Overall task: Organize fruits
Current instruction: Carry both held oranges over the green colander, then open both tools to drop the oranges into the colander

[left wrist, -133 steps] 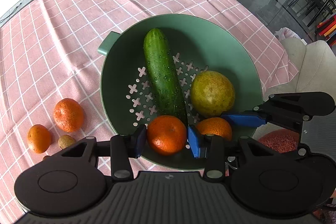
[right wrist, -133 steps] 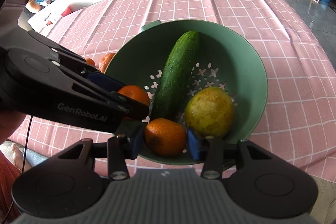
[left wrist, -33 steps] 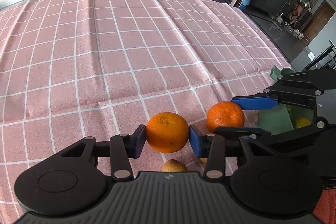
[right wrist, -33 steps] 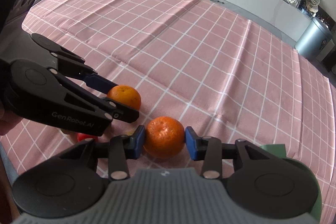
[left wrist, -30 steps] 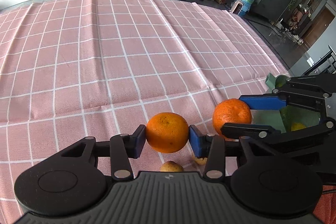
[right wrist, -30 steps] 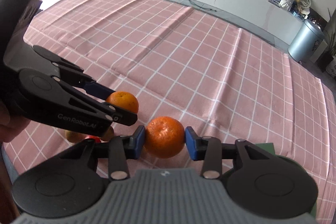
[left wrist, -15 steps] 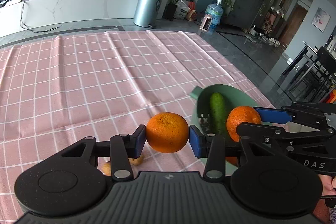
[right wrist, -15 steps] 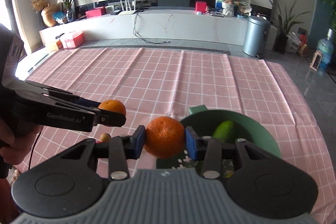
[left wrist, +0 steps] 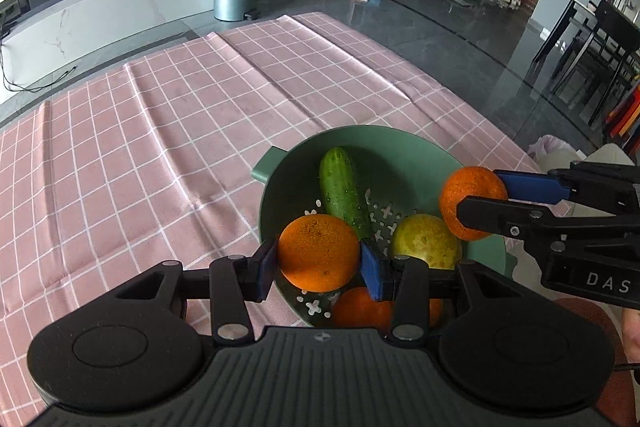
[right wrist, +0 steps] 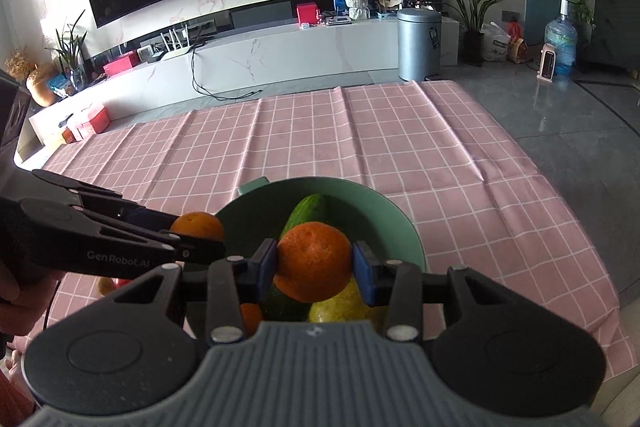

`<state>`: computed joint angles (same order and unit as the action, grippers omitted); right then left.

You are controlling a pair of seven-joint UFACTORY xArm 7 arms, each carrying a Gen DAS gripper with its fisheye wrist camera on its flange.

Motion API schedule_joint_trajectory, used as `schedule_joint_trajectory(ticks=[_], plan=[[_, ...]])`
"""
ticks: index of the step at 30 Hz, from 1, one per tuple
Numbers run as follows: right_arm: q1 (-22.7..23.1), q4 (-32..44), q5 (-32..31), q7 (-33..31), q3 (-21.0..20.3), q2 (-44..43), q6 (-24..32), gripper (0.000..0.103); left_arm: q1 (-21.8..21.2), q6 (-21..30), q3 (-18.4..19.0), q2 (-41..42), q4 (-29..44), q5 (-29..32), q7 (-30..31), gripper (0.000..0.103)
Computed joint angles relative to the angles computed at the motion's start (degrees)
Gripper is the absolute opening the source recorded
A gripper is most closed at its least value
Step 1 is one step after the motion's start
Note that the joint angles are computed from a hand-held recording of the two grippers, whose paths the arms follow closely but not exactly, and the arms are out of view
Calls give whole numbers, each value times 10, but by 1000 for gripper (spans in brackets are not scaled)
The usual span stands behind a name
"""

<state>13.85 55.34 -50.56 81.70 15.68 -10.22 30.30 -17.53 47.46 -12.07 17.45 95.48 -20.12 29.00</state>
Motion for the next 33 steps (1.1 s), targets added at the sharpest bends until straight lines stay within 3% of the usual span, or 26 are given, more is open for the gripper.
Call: schedule_joint_trajectory(ticks=[4,7,11,19,29,33], plan=[[-10,9,0,-10,-17,24,-22,38,-33,16,15,23,30,83,-41,50],[-9,23,5,-35,-29,47,-25,38,-42,48,17,46,64,111,-57,50],[0,44,35,-88,-47,77,-19,38,-56,52,21,55,75,150,-60,50],[19,68,94,-176,-76,120,-20,38,-62,84,21,83,112,164,-64,50],[36,92,106,-202,-92,143,-4,39,-64,103,19,96,128,160,-65,50],[40,94,107,-200,-94,143,0,39,-63,107,20,95,123,156,-67,56]])
